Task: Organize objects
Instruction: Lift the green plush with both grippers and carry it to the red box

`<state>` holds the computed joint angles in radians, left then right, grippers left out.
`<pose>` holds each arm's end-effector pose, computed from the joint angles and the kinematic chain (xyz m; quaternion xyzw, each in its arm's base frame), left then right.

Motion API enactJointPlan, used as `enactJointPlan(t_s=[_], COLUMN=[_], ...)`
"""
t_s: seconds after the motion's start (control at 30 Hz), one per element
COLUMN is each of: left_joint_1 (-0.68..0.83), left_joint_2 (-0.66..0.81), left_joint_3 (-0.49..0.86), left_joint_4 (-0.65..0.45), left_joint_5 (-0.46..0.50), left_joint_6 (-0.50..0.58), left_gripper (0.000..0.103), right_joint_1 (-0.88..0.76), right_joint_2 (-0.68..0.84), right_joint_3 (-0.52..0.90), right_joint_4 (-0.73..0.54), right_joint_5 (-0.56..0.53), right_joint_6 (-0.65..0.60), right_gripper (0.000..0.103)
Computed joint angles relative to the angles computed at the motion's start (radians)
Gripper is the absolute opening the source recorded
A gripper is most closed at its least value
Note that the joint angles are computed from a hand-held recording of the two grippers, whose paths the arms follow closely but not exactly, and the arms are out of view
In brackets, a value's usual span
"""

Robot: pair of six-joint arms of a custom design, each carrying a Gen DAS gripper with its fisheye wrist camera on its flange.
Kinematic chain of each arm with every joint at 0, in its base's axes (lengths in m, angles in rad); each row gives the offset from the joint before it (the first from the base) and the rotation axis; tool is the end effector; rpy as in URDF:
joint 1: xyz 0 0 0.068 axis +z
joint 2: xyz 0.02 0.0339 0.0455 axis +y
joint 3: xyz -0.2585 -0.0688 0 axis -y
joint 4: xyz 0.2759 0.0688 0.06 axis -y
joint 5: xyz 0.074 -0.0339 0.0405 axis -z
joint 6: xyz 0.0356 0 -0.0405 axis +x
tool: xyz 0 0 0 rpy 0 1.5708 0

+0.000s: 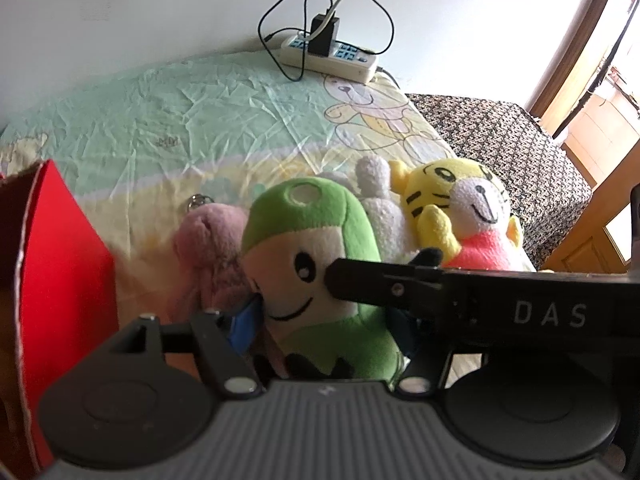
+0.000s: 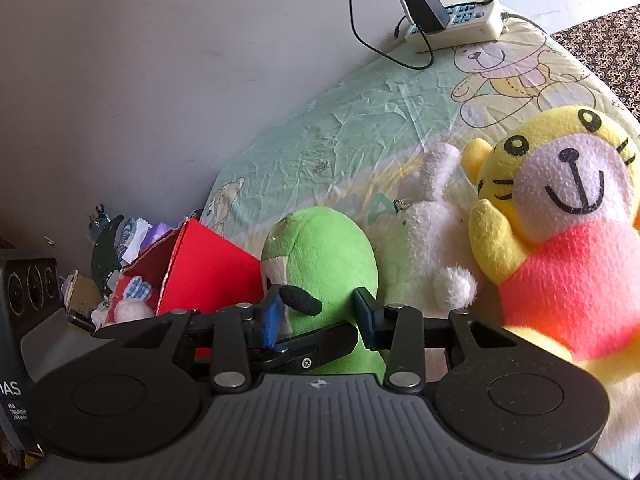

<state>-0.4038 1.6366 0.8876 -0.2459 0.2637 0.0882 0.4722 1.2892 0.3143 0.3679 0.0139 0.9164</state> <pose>0.3080 -0.1417 0.1366 0.2677 0.9128 -0.1687 0.2582 0.2164 0.1099 0.1046 0.1983 0.8636 0.2918 0.3601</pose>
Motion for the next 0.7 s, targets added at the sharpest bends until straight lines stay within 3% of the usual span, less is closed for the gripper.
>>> enactJointPlan(t_s=[0.7], left_joint_1=[-0.012], left_joint_2=[-0.338], left_joint_3=[-0.258], left_joint_4=[-0.055], left_joint_5=[-0.075], left_joint_6=[-0.004], left_gripper=[0.065], right_joint_1=[0.258], right_joint_2=[-0.160], right_joint_3=[-0.031], right_joint_4=[-0.148], right_joint_5=[0.156], right_joint_6=[0.052], right_gripper=[0.041])
